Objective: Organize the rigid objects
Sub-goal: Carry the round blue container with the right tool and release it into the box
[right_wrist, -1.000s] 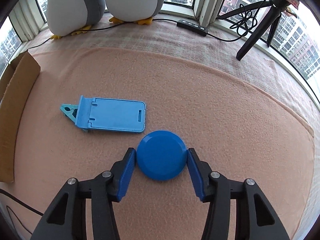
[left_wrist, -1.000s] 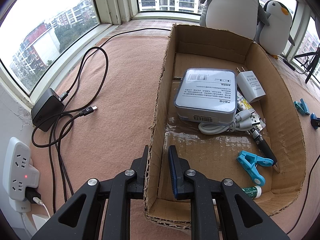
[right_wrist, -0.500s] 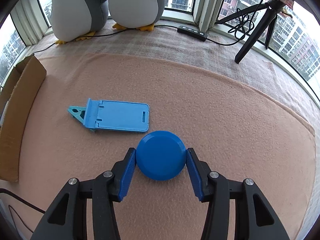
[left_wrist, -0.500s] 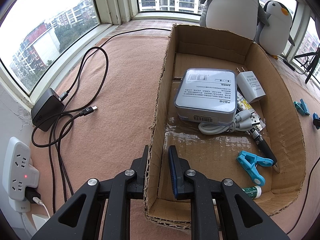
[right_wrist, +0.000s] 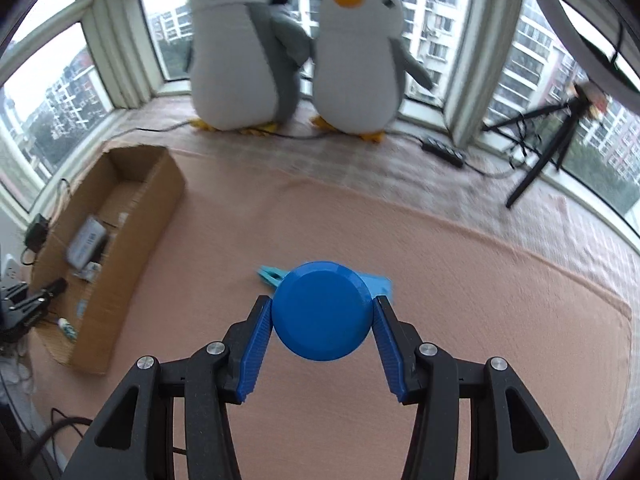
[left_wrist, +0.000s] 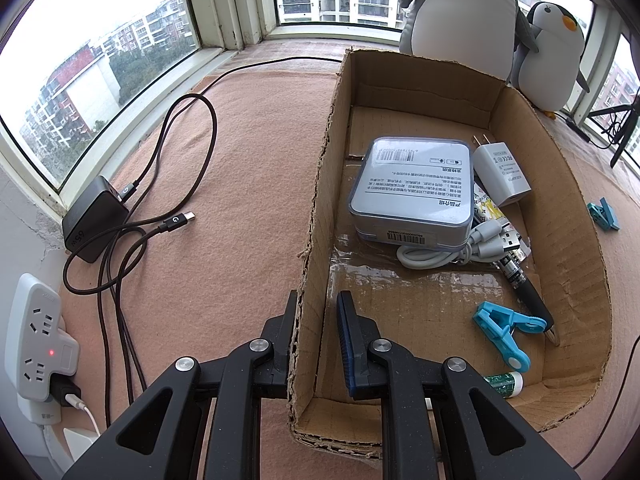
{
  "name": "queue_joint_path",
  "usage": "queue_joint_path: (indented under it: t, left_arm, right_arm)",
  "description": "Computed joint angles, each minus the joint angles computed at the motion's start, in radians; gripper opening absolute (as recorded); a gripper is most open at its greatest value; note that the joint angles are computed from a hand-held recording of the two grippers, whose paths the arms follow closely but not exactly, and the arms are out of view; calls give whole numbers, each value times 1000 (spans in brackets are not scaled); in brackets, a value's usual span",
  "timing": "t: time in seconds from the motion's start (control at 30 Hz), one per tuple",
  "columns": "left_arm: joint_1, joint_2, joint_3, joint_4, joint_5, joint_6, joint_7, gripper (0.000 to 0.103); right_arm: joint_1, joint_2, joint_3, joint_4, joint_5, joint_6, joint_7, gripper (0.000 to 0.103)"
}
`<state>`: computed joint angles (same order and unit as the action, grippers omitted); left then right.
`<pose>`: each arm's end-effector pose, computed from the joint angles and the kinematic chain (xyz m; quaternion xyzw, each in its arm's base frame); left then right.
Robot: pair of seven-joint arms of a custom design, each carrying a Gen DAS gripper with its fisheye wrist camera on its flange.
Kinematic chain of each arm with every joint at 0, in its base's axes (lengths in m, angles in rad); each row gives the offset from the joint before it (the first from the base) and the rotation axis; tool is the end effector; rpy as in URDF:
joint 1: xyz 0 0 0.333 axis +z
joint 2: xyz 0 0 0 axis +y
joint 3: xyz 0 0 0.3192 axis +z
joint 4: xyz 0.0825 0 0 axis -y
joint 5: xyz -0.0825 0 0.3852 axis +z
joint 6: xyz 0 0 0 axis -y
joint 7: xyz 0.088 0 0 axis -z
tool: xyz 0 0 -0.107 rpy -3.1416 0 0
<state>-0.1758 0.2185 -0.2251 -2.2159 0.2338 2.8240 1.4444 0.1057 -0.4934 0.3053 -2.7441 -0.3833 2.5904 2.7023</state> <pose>0.5340 -0.2361 0.3248 -0.5136 0.8343 -0.1538 0.1281 0.3587 0.1588 0.3933 -0.5223 0.8177 -0.1977 0.1397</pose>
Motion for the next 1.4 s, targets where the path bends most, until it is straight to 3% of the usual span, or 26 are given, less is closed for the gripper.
queue_joint_path:
  t: [0.2, 0.4, 0.97, 1.4]
  left_arm:
    - [3, -2, -2, -1, -5, -1, 4, 17]
    - [3, -3, -2, -1, -8, -1, 6, 17]
    - [2, -6, 0, -2, -6, -2, 3, 17]
    - [2, -6, -1, -3, -6, -2, 3, 17]
  right_arm:
    - [3, 90, 24, 121, -65, 43, -15, 46]
    - [34, 230, 10, 257, -142, 77, -26, 46]
    - [241, 574, -173, 564, -196, 87, -105, 46]
    - [343, 669, -273, 654, -157, 101, -155, 46]
